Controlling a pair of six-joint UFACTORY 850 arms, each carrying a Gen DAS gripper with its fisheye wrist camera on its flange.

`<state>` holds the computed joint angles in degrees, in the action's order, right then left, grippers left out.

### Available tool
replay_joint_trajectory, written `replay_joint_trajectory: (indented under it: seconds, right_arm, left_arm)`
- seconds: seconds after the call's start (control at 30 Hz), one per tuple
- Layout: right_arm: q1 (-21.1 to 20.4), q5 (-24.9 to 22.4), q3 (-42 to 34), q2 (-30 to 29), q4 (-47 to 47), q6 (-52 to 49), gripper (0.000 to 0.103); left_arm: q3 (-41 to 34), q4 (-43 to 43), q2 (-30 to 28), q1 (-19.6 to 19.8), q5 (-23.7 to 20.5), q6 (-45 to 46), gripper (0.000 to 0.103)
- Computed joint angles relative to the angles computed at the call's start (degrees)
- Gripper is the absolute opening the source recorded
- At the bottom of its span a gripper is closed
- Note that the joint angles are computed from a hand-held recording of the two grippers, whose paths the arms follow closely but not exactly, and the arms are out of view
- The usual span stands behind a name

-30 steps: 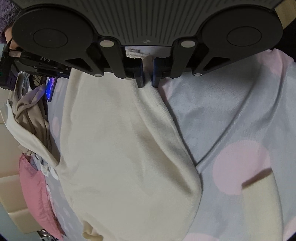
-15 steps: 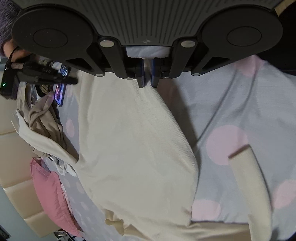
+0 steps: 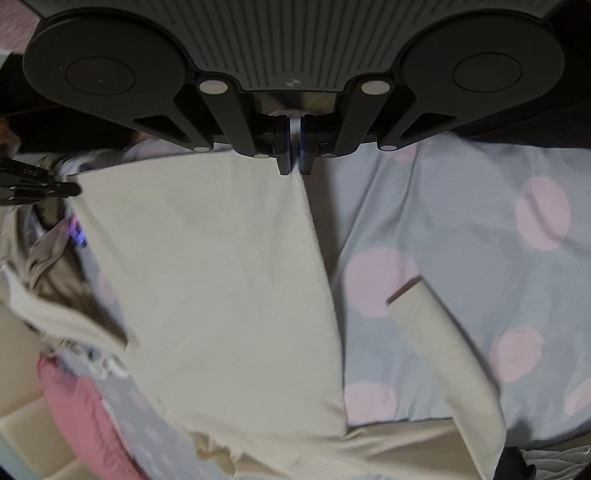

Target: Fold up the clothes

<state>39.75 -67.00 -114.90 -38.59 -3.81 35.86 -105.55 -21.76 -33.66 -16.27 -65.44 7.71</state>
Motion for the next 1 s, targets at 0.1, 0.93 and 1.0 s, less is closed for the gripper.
replay_joint_trajectory:
  seconds: [0.1,0.93,1.0]
  right_arm:
    - [0.2,-3.3,-1.5,-0.2,0.2,-3.2,0.005]
    - [-1.5,-9.5,-4.9,-8.9,8.6,-8.9,0.036]
    - [-1.2,-5.5,-2.9,-6.7,6.6,-6.5,0.036]
  left_arm:
    - [-0.7,2.9,0.2,0.1,-1.1,0.3,0.002]
    - [-7.1,15.3,-11.4,-3.8,-12.7,0.9,0.003]
    - [-7.2,13.5,-11.0,-3.2,-13.2,0.6,0.008]
